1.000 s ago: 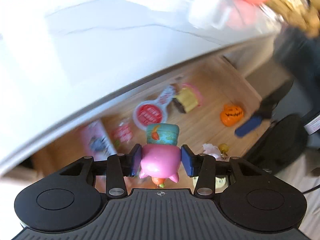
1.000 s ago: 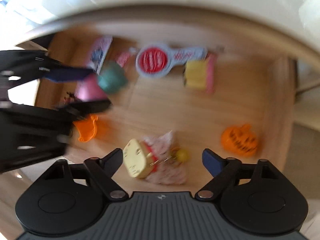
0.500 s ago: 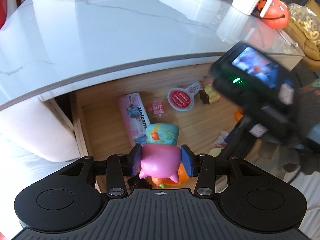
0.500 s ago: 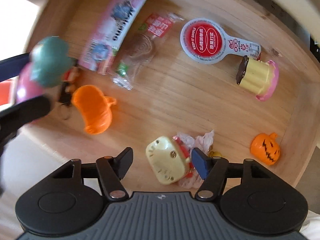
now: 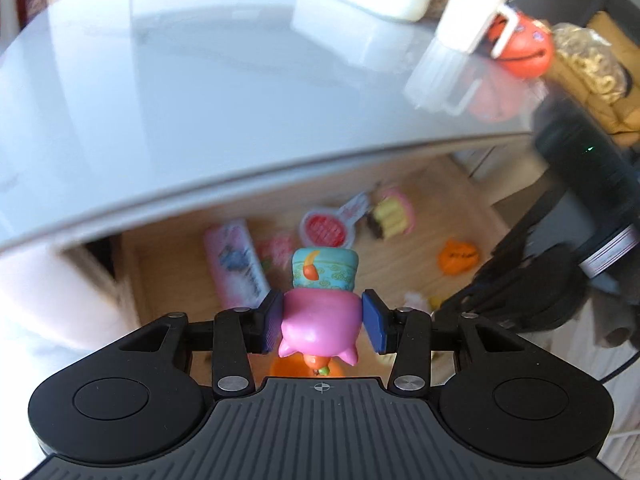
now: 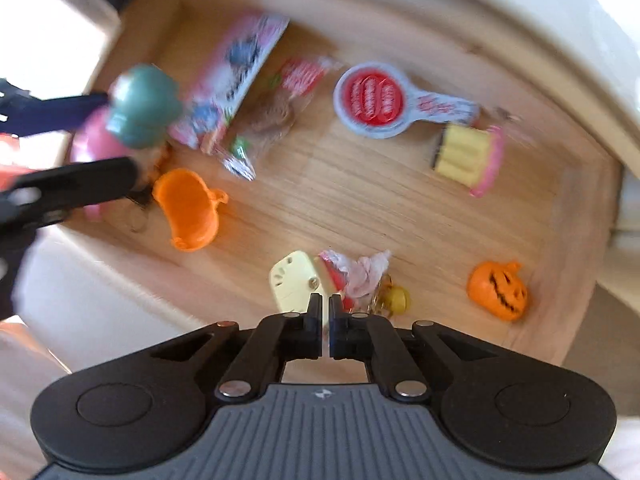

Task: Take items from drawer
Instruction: 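Grasp the yellow square toy with the right gripper while the left holds the pig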

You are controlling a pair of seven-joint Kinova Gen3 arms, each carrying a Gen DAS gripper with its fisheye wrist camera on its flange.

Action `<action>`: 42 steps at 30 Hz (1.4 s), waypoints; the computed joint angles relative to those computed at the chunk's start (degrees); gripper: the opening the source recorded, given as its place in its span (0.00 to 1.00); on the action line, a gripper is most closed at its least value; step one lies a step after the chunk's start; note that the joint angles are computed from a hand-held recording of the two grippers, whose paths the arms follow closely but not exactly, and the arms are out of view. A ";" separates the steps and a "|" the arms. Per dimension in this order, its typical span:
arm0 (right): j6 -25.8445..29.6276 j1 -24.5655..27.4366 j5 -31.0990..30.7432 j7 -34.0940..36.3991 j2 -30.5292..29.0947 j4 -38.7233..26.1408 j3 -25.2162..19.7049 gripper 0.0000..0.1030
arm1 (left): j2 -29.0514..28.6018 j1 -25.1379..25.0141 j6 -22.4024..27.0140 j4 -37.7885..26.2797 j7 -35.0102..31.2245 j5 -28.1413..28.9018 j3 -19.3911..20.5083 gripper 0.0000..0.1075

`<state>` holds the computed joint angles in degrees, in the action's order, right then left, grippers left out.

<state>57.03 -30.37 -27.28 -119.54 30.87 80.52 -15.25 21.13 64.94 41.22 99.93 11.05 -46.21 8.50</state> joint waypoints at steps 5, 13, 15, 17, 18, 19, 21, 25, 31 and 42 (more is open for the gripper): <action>-8.90 8.53 -3.24 1.09 -11.36 12.56 -3.94 0.03 | 2.00 0.94 5.70 -5.41 -2.83 -1.06 0.05 0.44; -5.57 12.24 -4.91 11.37 -5.05 7.57 -8.53 0.25 | 2.64 0.01 7.99 -5.99 -2.25 4.99 -0.04 0.44; -1.38 7.37 -5.52 15.80 -2.03 2.60 -3.52 0.28 | 2.12 -0.52 5.71 -4.05 -1.34 5.80 0.04 0.44; 2.73 3.23 -7.33 19.53 1.26 -2.06 1.49 0.29 | 2.01 -0.87 5.00 -3.18 -1.01 7.01 0.23 0.44; 4.99 1.44 -8.35 20.23 3.08 -4.41 3.89 0.30 | 1.96 -0.93 5.02 -2.99 -0.98 7.51 0.30 0.44; 6.58 0.26 -8.88 20.01 4.87 -6.46 5.32 0.32 | 1.95 -0.96 5.00 -2.91 -1.02 7.83 0.33 0.44; 10.42 -1.52 -10.97 19.18 8.32 -10.47 8.18 0.43 | 1.87 -1.03 4.99 -2.90 -1.25 8.25 0.36 0.44; 17.11 -3.84 -9.73 16.36 13.68 -18.64 9.41 0.50 | 1.79 -1.06 5.01 -3.20 -1.61 8.23 0.19 0.43; 19.49 -5.60 -7.84 14.07 14.61 -21.42 11.19 0.39 | 1.96 -0.94 5.13 -3.54 -2.57 8.21 0.15 0.44; -3.66 9.77 -0.17 9.21 0.37 1.76 -7.73 0.36 | 3.72 -1.81 4.30 -5.08 -9.38 9.87 0.40 0.44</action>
<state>53.37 -20.60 -27.45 -110.34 31.24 82.28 -22.98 24.85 63.13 45.53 94.85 1.67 -36.34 8.89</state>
